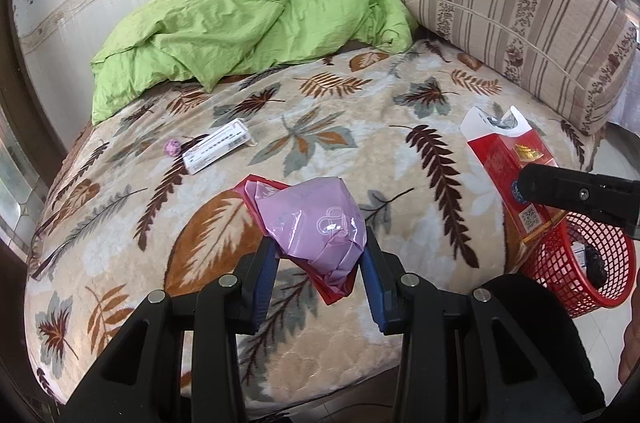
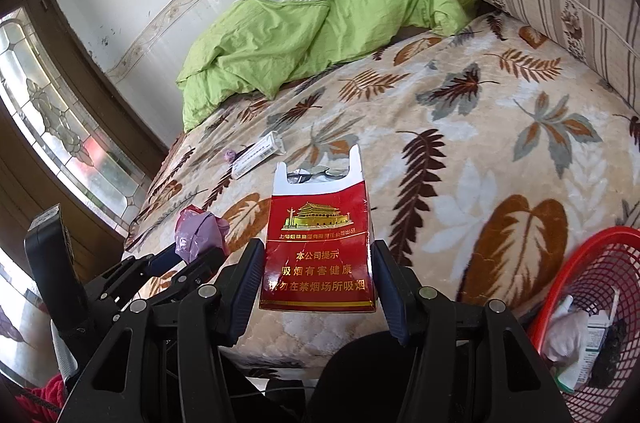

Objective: Collect trash
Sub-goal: 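Carry wrapper and cigarette pack to the red wastebasket and open both tools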

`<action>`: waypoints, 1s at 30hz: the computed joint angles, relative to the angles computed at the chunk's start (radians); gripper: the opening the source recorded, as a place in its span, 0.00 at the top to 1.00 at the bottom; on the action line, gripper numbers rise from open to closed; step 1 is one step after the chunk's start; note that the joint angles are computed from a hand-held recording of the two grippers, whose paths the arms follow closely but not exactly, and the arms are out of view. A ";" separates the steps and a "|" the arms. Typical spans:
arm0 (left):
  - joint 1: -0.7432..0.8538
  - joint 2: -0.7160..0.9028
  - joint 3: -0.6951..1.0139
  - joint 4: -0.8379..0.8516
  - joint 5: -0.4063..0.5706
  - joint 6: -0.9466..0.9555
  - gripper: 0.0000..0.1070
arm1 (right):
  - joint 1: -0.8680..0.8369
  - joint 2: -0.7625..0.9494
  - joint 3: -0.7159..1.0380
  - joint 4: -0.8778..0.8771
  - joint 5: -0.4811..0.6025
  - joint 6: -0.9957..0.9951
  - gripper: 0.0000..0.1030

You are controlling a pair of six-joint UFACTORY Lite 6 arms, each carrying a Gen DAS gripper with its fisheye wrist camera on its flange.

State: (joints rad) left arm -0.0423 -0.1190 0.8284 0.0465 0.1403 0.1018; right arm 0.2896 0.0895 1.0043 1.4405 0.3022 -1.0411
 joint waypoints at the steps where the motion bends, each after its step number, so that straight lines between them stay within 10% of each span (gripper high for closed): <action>1: -0.010 0.005 0.007 -0.018 0.005 0.014 0.64 | -0.012 -0.010 -0.011 0.003 0.005 -0.003 0.44; 12: -0.166 0.059 0.083 0.168 0.047 -0.205 0.64 | -0.188 -0.149 -0.153 0.011 0.056 -0.020 0.44; 30: -0.457 0.333 0.436 -0.487 0.264 0.370 0.64 | -0.797 -0.347 -0.365 -0.187 0.271 0.008 0.44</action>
